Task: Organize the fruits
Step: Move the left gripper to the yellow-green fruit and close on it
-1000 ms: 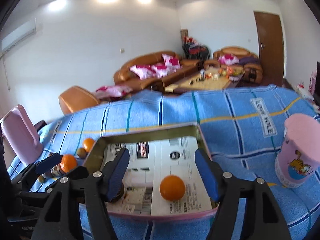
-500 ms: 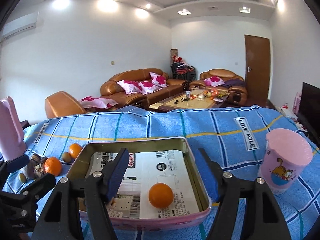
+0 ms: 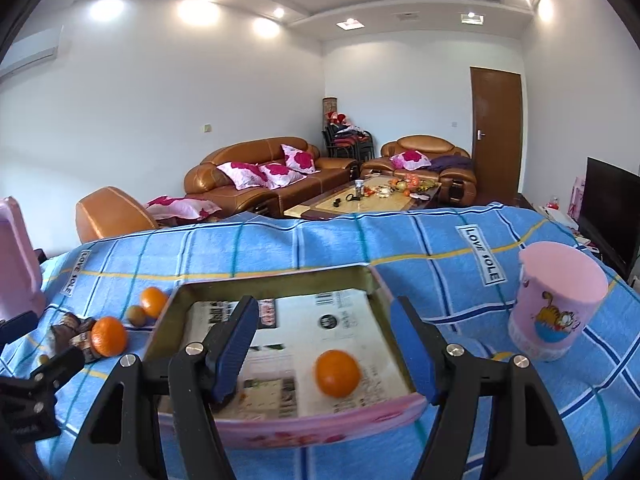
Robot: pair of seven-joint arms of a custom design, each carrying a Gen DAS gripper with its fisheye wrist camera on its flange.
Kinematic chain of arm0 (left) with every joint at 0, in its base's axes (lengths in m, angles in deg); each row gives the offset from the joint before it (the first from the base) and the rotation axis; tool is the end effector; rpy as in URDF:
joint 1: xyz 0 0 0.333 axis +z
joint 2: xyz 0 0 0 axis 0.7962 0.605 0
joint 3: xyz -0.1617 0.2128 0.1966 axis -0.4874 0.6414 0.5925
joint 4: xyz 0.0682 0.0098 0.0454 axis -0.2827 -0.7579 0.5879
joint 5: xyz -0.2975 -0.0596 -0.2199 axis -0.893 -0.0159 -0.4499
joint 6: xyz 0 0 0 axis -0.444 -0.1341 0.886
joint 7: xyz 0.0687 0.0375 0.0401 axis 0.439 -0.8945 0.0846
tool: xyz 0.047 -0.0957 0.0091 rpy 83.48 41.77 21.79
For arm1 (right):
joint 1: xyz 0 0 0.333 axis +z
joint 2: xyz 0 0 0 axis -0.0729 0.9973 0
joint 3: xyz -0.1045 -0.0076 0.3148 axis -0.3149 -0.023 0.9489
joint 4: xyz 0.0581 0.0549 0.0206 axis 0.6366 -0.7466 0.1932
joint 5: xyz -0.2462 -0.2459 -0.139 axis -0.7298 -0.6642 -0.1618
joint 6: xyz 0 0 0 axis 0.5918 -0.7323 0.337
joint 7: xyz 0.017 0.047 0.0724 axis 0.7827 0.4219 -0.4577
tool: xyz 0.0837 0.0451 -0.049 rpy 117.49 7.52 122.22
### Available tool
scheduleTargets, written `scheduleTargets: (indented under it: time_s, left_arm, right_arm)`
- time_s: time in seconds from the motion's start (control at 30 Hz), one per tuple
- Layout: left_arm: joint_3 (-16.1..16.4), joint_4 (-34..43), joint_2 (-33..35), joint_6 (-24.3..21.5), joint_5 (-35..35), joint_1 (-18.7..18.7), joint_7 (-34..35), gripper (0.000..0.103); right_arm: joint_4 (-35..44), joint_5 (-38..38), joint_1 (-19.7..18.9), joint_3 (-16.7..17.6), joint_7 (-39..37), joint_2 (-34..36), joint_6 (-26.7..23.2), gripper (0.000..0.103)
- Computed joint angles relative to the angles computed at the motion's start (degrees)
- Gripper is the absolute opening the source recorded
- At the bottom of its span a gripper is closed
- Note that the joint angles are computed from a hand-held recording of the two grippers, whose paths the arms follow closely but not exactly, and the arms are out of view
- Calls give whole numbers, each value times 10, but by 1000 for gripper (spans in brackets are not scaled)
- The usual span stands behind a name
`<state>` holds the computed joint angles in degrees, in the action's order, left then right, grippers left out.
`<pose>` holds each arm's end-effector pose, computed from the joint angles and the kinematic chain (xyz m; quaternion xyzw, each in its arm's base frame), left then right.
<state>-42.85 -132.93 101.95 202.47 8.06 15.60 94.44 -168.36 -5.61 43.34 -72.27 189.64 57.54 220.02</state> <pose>0.6684 -0.4606 0.4786 -0.6343 0.6050 -0.3115 0.3669 0.6897 0.3011 0.4894 -0.6249 0.5630 -0.3382 0.4221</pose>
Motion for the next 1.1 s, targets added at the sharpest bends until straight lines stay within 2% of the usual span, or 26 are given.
scheduleTargets:
  time_s: [0.13,0.33,0.5,0.6,0.7,0.8,0.87,1.03,1.1]
  left_arm:
    - [2,-73,-44,20,15,12,-23,103]
    - [-8,-187,-114,54,52,43,-54,103]
    - [-22,-243,-146,70,70,71,-67,103]
    - [-36,-269,-160,87,60,94,-73,103]
    - [-53,-295,-175,110,41,117,-42,103]
    - [-80,-299,-174,107,-1,138,58,103]
    - [-76,-291,-169,86,-4,128,86,103]
    - [-87,-284,-160,91,-59,139,135,101]
    - [-83,-285,-160,92,-72,139,131,93]
  right_arm:
    - [4,-6,-5,36,-20,-12,-6,70]
    - [39,-22,-41,126,-47,-13,-35,70]
    - [86,-37,-75,206,-75,3,-70,70]
    - [118,-40,-87,237,-84,20,-93,70]
    - [159,-43,-99,267,-97,41,-134,70]
    - [191,-38,-120,315,-136,57,-167,70]
    - [204,-36,-121,322,-149,66,-177,70]
    - [236,-25,-124,336,-162,82,-193,70]
    - [259,-18,-128,347,-176,93,-205,70]
